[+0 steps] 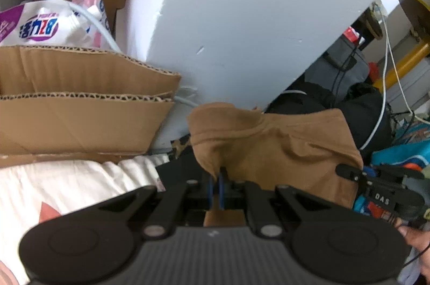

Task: Fold clothes
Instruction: 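Carry the held shirt with both grippers toward the dark clothes pile, then lower the shirt onto the clothes pile and open both grippers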

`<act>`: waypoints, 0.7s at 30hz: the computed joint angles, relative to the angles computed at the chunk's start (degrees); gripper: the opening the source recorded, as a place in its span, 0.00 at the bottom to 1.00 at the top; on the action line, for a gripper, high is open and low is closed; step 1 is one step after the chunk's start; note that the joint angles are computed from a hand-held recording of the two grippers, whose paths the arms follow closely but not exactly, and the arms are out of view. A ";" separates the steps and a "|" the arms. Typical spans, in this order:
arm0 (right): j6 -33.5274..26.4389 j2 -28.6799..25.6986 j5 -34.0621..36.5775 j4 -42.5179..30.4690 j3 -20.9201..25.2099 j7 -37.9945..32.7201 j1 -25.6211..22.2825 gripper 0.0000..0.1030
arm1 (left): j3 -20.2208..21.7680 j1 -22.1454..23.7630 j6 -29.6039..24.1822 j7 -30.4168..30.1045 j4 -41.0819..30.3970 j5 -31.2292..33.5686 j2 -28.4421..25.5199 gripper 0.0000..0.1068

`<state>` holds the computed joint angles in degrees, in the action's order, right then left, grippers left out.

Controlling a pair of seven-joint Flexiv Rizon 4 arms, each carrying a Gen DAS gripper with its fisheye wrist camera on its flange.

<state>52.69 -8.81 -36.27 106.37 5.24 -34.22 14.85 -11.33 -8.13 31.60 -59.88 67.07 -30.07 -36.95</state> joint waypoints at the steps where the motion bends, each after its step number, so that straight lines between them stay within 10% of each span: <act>1: -0.39 -0.53 -0.06 -0.44 -0.05 -0.36 0.09 0.15 | 0.09 -0.06 0.00 0.01 -0.41 0.23 -0.39 0.04; 21: -4.71 -6.94 1.13 -4.74 -2.31 -1.49 1.06 0.17 | 1.36 -1.94 -1.10 -4.09 -7.27 5.30 -6.49 0.04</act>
<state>47.98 -15.75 -35.14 101.63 2.93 -35.71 15.91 -9.97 -10.06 30.50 -63.97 59.80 -24.77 -43.44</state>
